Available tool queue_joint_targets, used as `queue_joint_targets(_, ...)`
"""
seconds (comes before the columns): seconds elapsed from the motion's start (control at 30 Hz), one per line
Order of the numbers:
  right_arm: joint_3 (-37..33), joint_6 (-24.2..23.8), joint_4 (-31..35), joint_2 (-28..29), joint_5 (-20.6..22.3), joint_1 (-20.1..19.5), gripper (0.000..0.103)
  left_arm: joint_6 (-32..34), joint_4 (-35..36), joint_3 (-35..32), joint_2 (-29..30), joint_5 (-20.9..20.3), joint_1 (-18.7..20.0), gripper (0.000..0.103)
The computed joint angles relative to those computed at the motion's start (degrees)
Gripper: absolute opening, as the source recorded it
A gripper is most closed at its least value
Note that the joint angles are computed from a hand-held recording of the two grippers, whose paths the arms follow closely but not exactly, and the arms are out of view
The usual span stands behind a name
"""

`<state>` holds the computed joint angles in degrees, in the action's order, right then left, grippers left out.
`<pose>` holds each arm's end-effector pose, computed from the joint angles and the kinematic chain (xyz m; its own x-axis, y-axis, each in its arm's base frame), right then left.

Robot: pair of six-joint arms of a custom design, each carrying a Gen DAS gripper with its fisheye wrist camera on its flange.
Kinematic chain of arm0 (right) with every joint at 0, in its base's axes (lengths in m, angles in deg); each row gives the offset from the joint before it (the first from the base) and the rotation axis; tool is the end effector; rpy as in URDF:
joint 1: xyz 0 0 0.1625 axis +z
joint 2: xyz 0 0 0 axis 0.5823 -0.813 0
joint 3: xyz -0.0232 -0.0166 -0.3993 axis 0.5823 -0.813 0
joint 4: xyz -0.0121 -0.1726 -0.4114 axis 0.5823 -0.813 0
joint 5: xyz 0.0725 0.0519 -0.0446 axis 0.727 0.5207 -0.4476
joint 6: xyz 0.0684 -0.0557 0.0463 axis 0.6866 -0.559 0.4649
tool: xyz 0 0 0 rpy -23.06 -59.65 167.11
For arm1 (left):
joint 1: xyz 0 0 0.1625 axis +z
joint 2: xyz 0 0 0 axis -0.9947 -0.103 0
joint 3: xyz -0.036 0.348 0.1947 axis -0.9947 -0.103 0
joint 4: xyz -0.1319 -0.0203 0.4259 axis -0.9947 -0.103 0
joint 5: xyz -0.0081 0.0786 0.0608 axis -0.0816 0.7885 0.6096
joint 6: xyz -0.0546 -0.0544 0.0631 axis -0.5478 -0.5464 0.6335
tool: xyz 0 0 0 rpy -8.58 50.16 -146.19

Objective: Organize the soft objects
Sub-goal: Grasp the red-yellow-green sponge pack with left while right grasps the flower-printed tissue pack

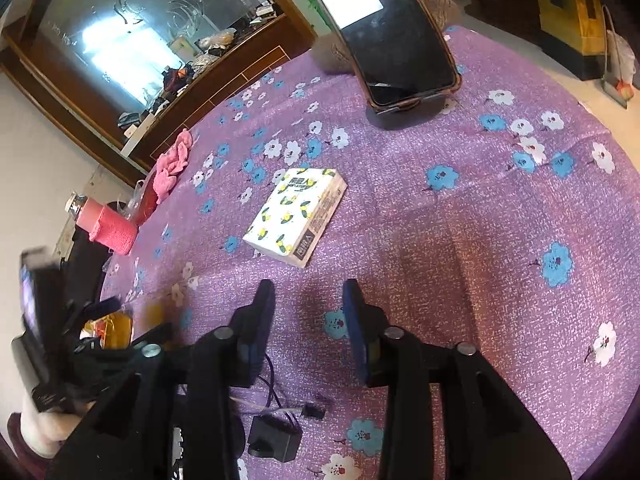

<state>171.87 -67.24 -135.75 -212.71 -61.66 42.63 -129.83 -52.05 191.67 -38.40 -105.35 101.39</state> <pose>0.0758 -0.2645 0.1917 -0.9657 -0.1611 0.2035 -0.2240 0.9132 -0.3403 -0.2519 -0.2818 0.0306 -0.3967 -0.0504 -0.9166 0.3241 0.9265 -0.1912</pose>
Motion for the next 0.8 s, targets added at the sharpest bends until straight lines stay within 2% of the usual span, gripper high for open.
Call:
queue_joint_targets(0.07, 0.0, -0.1, 0.3, -0.1, 0.2, -0.6, 0.039, -3.8, 0.8, 2.7, -5.1, -1.5, -2.3, 0.090)
queue_joint_targets(0.13, 0.2, 0.1, -0.4, 0.7, 0.1, -0.5, 0.039, -7.4, -1.7, 6.5, -10.6, -2.8, -4.4, 0.090)
queue_joint_targets(0.23, 0.5, 0.0, -1.5, 1.6, 0.1, -0.4, 0.039, -11.6, -8.0, 12.4, -17.4, -4.2, -5.8, 0.090)
queue_joint_targets(0.33, 0.2, 1.9, -2.4, 1.9, -0.4, 0.1, 0.040, -13.7, -16.1, 17.9, -22.0, -4.6, -5.1, 0.090)
queue_joint_targets(0.4, -1.0, 4.3, -0.8, 2.2, 0.9, -0.2, 0.053, -13.8, -22.1, 20.7, -23.5, -4.8, -3.3, 0.091)
queue_joint_targets(0.43, -1.8, 6.0, -1.2, 3.4, 0.6, 0.3, 0.064, -14.0, -22.2, 20.7, -22.4, -3.6, -3.4, 0.091)
queue_joint_targets(0.47, -2.5, 7.4, -2.0, 5.2, -0.2, 1.2, 0.070, -12.5, -24.4, 21.6, -23.0, -2.6, -2.6, 0.093)
queue_joint_targets(0.53, -5.1, 10.0, -3.8, 11.3, -3.2, 4.2, 0.070, -11.6, -24.7, 22.3, -24.2, -1.5, -1.7, 0.093)
queue_joint_targets(0.6, -7.6, 13.3, -6.6, 17.7, -7.1, 7.5, 0.070, -9.0, -28.0, 22.9, -23.1, -0.8, -1.6, 0.089)
queue_joint_targets(0.67, -9.4, 15.4, -8.2, 22.0, -9.9, 9.8, 0.070, -7.1, -30.5, 23.7, -22.7, -1.7, -2.1, 0.075)
queue_joint_targets(0.7, -10.6, 16.6, -8.7, 24.7, -11.6, 11.3, 0.070, -6.1, -30.7, 23.5, -21.1, -1.5, -2.4, 0.072)
queue_joint_targets(0.73, -11.7, 17.5, -9.1, 27.0, -13.1, 12.5, 0.070, -6.2, -28.9, 23.4, -21.0, -1.1, -3.4, 0.066)
queue_joint_targets(0.8, -13.9, 19.1, -9.4, 31.4, -16.1, 15.0, 0.070, -6.1, -28.6, 23.5, -21.0, -0.4, -3.4, 0.066)
